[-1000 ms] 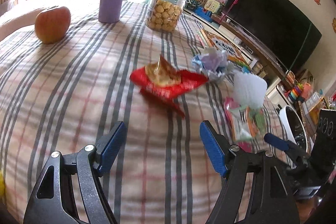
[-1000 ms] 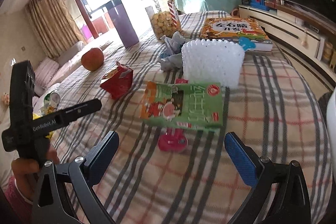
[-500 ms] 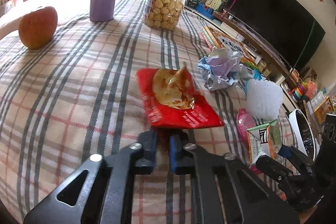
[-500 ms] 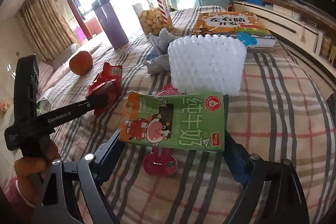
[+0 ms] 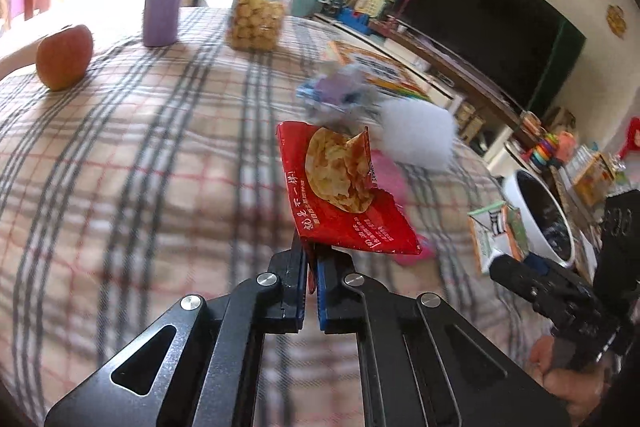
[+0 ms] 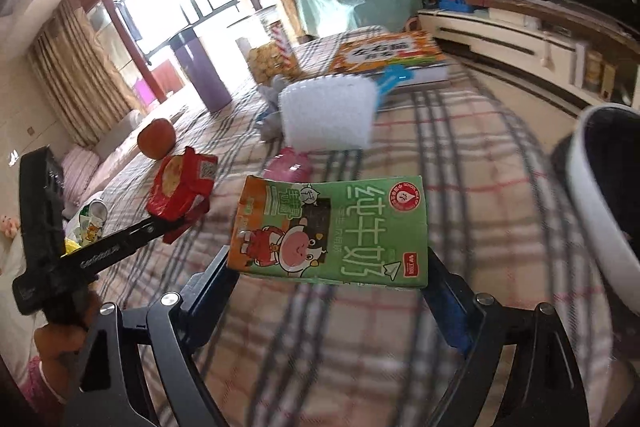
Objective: Collect trash
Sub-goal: 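Carry the red chip bag and green milk carton over the bin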
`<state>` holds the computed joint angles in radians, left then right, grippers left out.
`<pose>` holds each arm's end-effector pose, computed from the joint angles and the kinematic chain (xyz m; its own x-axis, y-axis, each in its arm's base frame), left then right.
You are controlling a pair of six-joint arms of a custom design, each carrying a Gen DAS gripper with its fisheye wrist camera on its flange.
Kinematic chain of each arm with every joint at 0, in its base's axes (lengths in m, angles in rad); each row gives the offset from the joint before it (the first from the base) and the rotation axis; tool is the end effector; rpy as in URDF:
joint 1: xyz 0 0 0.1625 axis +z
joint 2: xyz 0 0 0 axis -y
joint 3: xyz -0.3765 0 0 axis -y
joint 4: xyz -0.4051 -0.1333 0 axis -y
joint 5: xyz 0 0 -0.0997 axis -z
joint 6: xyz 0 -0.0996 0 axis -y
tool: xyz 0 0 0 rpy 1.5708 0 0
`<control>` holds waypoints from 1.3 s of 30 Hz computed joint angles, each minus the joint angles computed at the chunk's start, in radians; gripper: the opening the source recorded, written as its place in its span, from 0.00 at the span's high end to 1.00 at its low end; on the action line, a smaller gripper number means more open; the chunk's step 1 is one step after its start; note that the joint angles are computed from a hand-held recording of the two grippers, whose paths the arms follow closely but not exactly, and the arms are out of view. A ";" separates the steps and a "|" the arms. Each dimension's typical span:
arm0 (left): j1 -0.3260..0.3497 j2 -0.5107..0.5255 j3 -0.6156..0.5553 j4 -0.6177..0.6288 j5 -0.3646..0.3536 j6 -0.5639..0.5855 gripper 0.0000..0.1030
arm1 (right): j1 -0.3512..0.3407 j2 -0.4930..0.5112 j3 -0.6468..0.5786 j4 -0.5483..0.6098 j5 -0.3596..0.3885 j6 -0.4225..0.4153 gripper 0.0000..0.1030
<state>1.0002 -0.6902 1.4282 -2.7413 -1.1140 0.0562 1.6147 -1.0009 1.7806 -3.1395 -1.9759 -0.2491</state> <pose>-0.2387 -0.7000 0.0903 -0.8263 0.3716 -0.4234 0.5377 0.7444 -0.3960 0.1214 -0.6217 0.2009 -0.8941 0.0582 0.4441 -0.2594 0.7411 -0.6193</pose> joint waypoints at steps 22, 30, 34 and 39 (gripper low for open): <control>-0.119 0.011 0.106 0.018 -0.115 0.023 0.97 | -0.052 -0.267 0.262 -0.120 -0.039 0.022 0.14; -0.147 0.038 0.090 0.034 -0.124 0.026 0.97 | -0.084 -0.335 0.303 -0.128 -0.026 0.017 0.14; -0.163 0.054 0.077 0.040 -0.127 0.035 0.97 | -0.097 -0.362 0.315 -0.129 -0.020 0.018 0.14; -0.176 0.078 0.050 0.051 -0.135 0.043 0.97 | -0.118 -0.396 0.324 -0.121 -0.009 0.015 0.14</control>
